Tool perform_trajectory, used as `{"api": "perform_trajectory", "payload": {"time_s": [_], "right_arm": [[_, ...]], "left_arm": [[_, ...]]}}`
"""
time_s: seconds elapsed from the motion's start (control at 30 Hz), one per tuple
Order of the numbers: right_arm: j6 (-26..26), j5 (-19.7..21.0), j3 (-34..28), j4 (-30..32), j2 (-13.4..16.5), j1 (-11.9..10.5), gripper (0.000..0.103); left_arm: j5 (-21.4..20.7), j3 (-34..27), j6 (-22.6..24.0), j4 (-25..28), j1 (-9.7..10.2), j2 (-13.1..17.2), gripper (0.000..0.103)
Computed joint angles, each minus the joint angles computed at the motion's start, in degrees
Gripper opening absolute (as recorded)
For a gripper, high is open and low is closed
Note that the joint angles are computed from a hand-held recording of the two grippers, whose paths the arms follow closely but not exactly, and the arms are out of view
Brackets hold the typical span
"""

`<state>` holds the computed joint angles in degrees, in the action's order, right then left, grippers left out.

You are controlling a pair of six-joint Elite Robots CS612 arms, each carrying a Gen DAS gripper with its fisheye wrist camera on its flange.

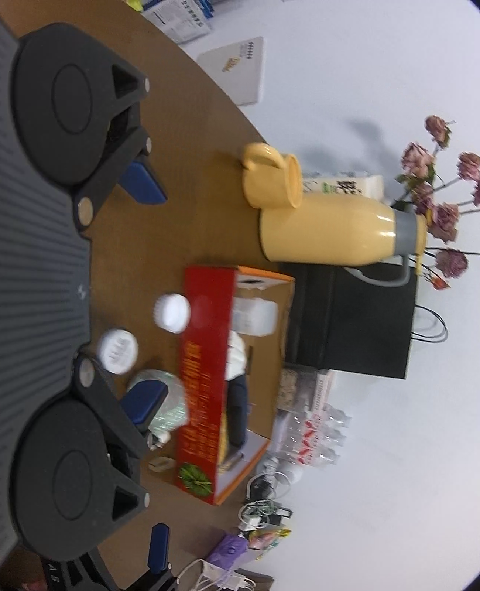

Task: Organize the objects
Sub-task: 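Grasp the coiled braided black cable with the right gripper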

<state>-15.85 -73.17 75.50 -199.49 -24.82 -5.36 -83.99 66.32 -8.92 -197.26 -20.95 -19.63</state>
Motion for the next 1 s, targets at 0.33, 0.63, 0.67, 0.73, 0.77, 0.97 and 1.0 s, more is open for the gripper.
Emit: {"api": "perform_trajectory", "payload": {"time_s": [0.33,0.63,0.67,0.73,0.77,0.97,1.0], "right_arm": [[-5.1,6.5,1.8,10.5,-1.6,1.3,0.103],[-9.5,3.9,-1.9,18.2,-0.7,3.2,0.103],[-9.9,3.4,-2.4,18.5,-0.5,3.4,0.103],[-10.1,2.7,-3.2,18.9,-0.2,3.7,0.101],[-10.0,2.8,-3.8,19.6,0.0,3.7,0.101],[-9.5,4.1,-5.9,20.3,1.0,3.6,0.09],[-9.5,4.2,-6.0,20.1,1.1,3.6,0.09]], "left_arm": [[0.6,5.3,0.0,0.0,0.73,-2.2,0.103],[-0.3,6.7,-2.6,0.3,1.49,-2.5,0.103],[-0.6,6.7,-2.9,0.3,1.58,-2.5,0.103],[-1.1,6.6,-3.3,0.6,1.73,-2.5,0.103],[-1.3,6.6,-3.5,0.8,1.79,-2.5,0.103],[-1.5,6.2,-4.1,1.5,1.92,-2.3,0.103],[-1.4,6.2,-4.2,1.6,1.93,-2.3,0.103]]}}
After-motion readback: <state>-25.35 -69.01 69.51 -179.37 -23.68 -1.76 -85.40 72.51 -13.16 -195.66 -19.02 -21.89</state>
